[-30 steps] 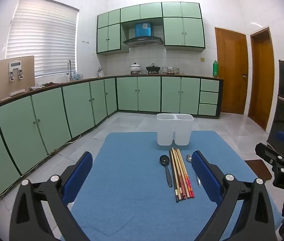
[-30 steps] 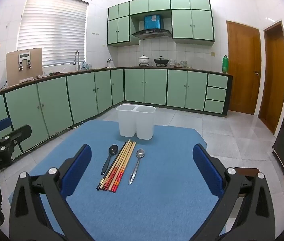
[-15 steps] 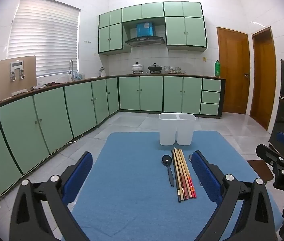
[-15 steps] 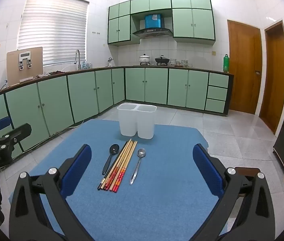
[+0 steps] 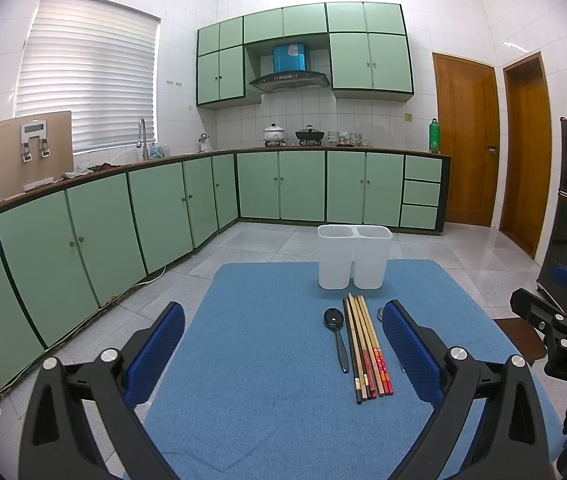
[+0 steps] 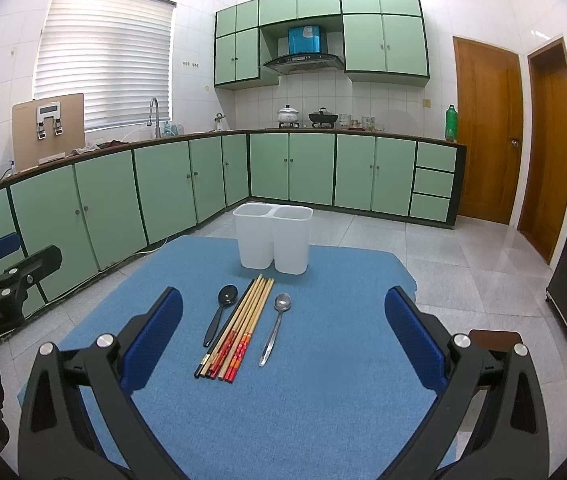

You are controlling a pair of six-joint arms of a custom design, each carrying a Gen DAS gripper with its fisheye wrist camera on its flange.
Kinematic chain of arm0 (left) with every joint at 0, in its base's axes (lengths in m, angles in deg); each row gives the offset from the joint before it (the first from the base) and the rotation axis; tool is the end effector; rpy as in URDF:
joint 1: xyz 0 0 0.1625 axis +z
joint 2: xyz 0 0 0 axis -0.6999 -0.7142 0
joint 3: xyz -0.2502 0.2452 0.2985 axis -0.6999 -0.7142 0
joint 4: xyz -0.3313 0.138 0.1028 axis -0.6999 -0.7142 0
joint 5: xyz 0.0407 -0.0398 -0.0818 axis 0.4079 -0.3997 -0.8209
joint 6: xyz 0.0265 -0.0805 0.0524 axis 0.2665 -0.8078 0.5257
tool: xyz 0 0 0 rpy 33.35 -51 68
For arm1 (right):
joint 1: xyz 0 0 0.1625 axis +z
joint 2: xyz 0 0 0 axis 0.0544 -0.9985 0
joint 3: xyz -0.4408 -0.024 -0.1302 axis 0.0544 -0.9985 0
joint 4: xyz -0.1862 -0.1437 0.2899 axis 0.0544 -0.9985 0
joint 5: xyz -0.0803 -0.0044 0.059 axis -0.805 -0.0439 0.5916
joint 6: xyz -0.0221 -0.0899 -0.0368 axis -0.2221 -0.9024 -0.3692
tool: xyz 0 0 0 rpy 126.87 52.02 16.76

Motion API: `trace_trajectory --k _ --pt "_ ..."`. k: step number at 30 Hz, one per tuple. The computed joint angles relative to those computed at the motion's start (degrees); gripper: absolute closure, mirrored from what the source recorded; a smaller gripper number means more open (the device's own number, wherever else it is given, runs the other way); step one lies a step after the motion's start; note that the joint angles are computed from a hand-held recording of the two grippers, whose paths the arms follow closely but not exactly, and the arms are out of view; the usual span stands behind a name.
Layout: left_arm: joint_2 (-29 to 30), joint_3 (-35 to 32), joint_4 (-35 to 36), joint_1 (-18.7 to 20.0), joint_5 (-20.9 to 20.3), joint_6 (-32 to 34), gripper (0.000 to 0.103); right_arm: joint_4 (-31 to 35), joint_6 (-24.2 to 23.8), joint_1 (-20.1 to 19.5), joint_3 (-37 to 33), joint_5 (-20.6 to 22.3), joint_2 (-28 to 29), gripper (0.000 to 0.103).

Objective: Organize utensils

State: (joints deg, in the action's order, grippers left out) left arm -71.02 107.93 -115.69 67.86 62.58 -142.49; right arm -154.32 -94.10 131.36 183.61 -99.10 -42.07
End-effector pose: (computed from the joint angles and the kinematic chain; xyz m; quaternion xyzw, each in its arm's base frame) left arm -0.1125 -0.3023 0.3959 0.1124 0.7171 -0.5597 0.3998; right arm 0.4520 -0.3543 0.0369 0.3695 -0.7921 0.4412 0.2037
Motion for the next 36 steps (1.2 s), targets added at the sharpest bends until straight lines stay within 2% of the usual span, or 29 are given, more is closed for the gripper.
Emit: trace_trajectory --k 8,11,14,16,18,24,25,35,36 --pt "0.25 0.05 -0.29 0.06 -0.05 0.16 0.006 0.09 0.02 -0.03 -0.06 -0.02 -0.02 0.005" --pt "0.29 -0.45 2.02 -0.04 -0.1 -1.68 0.006 0.4 0.19 -0.04 -0.06 0.01 -0.14 0.005" --pt "0.27 0.12 -0.59 0.11 -0.07 0.4 0.006 0.48 0.18 -0.08 -0.08 0.0 -0.18 0.005" --pt "0.21 -0.28 1.19 -0.01 -0.12 -0.93 0.006 0.09 0.14 -0.13 -0.2 0.07 0.27 0.005" --pt "0.42 0.2 -0.67 0.18 0.04 0.24 0.006 0.18 0.2 -0.1 -0.17 0.02 0.21 0.005" --pt "0.21 0.06 -0.05 0.08 -0.09 -0.07 0.006 0.15 0.23 -0.21 -0.23 0.06 0.4 0.005" --pt "0.32 0.54 -1.91 0.25 0.07 1.33 0.006 -0.28 0.15 -0.36 -0.32 0.17 0.88 0.005" --pt "-0.01 0.32 -0.95 0.13 -0.06 0.79 0.006 -0.67 0.07 -0.63 -0.27 0.31 1.29 0.005" --pt "-0.28 1.07 -3.46 0.4 0.14 2.91 0.006 -0.66 0.06 -0.64 -0.27 0.32 1.29 0.005"
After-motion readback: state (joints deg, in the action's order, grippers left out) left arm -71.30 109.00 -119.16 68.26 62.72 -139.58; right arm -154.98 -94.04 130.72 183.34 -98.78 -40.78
